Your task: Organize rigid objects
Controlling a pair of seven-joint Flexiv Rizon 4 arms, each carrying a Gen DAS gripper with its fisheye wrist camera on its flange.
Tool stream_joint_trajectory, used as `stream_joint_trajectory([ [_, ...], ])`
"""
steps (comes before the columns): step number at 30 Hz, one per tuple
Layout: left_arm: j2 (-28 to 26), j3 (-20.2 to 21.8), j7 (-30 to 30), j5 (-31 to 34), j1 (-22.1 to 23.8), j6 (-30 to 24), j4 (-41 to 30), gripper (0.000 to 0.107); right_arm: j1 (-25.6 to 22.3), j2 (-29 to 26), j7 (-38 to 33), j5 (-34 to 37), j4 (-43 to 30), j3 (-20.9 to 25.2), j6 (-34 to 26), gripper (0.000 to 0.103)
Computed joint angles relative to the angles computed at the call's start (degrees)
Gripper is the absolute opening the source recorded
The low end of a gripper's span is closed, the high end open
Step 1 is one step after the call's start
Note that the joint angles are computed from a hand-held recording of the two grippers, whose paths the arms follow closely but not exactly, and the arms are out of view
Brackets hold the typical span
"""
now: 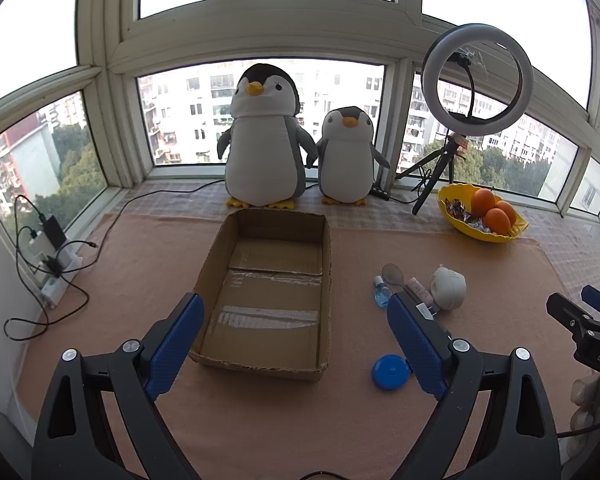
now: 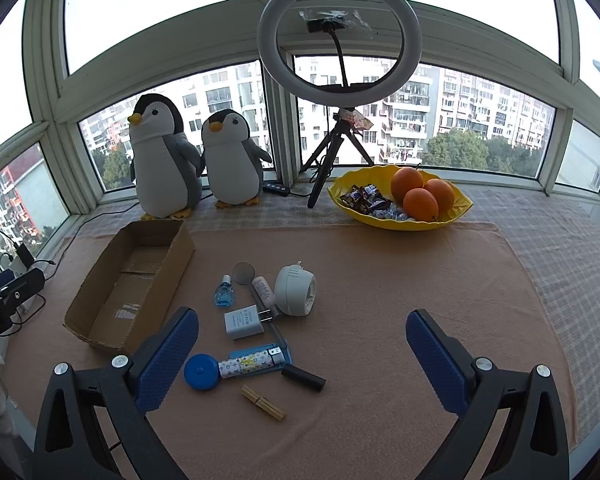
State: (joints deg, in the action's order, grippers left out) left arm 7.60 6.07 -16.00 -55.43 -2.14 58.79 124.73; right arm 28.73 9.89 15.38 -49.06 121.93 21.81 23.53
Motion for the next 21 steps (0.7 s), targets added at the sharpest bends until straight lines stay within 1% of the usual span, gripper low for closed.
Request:
stream_joint_trajectory([
  [21, -0.1, 0.0, 0.2, -0.2, 0.0, 0.2, 0.0, 0.093, 0.2, -0.4, 0.1, 0.3, -0.2, 0.0, 0.3, 0.102],
])
